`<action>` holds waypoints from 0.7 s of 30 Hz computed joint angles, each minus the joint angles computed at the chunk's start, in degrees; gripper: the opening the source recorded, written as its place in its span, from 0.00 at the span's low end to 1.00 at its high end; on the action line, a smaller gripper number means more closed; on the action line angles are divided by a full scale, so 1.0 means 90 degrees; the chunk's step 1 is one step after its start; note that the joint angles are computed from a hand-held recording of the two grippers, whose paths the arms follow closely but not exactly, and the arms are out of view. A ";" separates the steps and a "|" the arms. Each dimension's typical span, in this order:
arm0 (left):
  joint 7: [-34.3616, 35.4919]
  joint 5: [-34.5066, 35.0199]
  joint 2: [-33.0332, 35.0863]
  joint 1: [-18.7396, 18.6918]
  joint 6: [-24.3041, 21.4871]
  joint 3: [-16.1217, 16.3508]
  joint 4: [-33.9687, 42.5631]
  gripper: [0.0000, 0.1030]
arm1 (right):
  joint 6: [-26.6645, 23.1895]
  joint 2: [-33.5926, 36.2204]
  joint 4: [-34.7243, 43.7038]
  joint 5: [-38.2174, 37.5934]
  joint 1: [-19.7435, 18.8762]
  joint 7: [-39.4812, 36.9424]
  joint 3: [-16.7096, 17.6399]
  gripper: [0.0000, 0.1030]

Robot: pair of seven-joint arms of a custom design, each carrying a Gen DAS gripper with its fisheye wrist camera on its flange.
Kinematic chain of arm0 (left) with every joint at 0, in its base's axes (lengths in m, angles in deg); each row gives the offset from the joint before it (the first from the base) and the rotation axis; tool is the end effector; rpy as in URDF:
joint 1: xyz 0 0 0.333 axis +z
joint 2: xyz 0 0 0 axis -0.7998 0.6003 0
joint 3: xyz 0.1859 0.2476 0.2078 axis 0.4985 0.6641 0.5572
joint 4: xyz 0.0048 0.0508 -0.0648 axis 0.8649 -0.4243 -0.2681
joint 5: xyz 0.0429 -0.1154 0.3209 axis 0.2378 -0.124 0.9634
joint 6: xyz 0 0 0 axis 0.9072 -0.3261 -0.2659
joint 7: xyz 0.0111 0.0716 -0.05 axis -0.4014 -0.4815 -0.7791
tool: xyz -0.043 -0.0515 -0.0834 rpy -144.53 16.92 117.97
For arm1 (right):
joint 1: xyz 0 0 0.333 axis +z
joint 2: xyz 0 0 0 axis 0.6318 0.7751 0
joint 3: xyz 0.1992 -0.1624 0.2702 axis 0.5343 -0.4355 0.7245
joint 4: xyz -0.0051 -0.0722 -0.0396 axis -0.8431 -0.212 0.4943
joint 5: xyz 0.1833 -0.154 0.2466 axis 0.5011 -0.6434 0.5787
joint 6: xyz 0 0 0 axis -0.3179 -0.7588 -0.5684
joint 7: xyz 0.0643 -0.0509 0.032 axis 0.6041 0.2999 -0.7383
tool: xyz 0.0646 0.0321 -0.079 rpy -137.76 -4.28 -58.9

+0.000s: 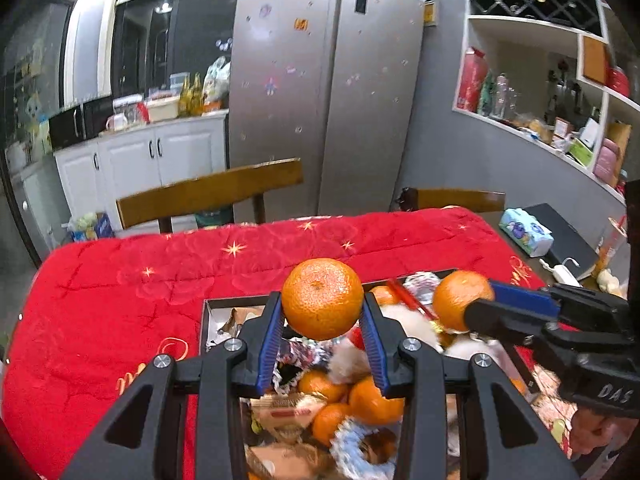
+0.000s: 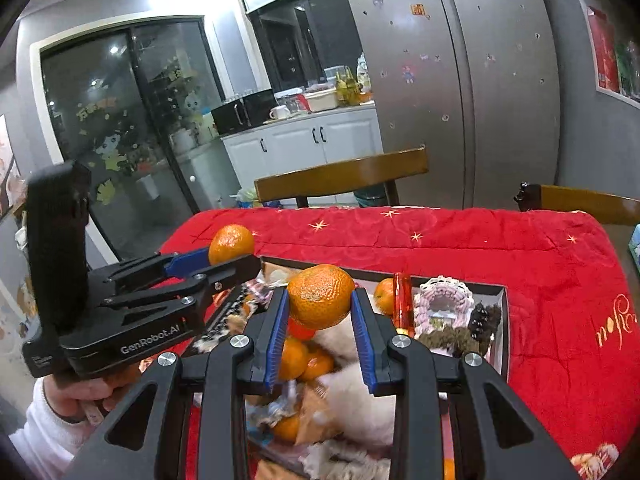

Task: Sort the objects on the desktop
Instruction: 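Lower the mandarins into the tray and open both tools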

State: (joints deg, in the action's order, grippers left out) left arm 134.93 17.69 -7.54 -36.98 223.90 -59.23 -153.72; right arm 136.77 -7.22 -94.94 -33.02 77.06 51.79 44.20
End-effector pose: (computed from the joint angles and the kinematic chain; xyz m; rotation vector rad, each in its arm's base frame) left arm 0.6918 -0.1924 0.3631 -1.2143 2.2390 -1.2107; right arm 0.5727 0.3060 0.3596 -1.4790 1.6539 -0.6172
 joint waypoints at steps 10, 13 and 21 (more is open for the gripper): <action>0.0595 -0.0716 0.0836 -0.0930 -0.1308 0.0456 0.1783 0.38 | -0.0469 0.0445 0.0405 0.1106 0.0515 -0.0487 -0.0991 0.29; 0.0849 -0.0935 0.0916 -0.0983 -0.1452 0.0472 0.1855 0.38 | -0.0688 0.0545 0.0445 0.1032 0.0271 -0.0326 -0.0849 0.29; 0.1303 -0.1535 0.0875 -0.1065 -0.1380 0.0584 0.1800 0.38 | -0.0438 0.0503 0.0141 0.0289 -0.0206 0.0380 -0.0441 0.29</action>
